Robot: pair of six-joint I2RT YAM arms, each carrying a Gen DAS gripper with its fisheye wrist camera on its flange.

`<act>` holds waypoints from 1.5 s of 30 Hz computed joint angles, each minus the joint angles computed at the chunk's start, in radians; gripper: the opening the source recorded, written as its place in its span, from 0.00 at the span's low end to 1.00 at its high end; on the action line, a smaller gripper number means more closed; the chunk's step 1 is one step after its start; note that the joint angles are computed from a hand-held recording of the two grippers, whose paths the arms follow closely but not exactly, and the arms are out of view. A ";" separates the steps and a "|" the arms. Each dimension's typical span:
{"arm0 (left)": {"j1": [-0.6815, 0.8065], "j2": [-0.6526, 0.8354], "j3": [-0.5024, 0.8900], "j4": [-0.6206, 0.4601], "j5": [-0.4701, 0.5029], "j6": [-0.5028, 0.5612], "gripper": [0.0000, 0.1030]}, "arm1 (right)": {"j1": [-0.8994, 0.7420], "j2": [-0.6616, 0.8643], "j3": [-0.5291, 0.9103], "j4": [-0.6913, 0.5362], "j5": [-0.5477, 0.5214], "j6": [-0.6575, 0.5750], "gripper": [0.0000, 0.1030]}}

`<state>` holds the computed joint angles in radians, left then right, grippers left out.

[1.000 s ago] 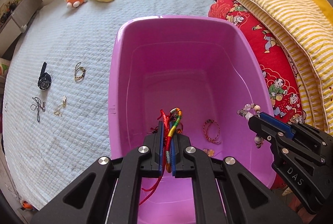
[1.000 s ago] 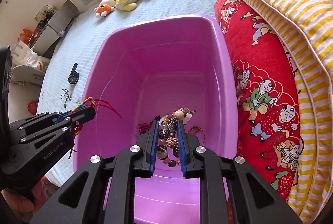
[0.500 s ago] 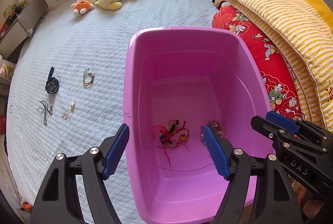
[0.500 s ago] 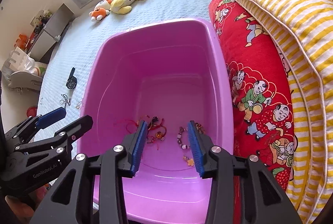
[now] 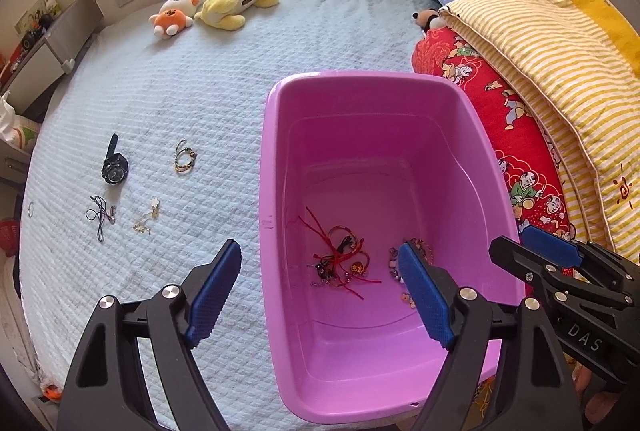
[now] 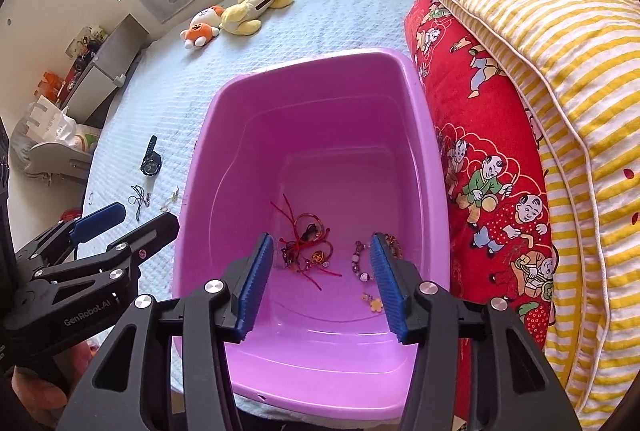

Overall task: Organize jewelry
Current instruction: 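Move the left tool to the black cord necklace while the right tool approaches the gold flower chain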

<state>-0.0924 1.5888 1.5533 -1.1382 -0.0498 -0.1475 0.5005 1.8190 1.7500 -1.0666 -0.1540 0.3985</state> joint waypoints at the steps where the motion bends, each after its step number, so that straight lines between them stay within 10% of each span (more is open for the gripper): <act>1: -0.001 -0.003 0.003 -0.003 -0.001 0.001 0.77 | 0.002 -0.003 0.002 -0.003 -0.001 0.001 0.48; 30: 0.098 -0.181 0.041 -0.140 -0.064 -0.051 0.78 | 0.083 -0.021 0.095 -0.078 -0.067 -0.048 0.55; 45: 0.586 -0.295 -0.062 -0.161 0.065 0.214 0.80 | 0.313 0.216 0.408 -0.149 -0.055 0.017 0.55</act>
<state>0.4933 1.2936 1.4909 -1.2995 0.0150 0.0668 0.8132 2.0346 2.1583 -1.2156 -0.2090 0.4153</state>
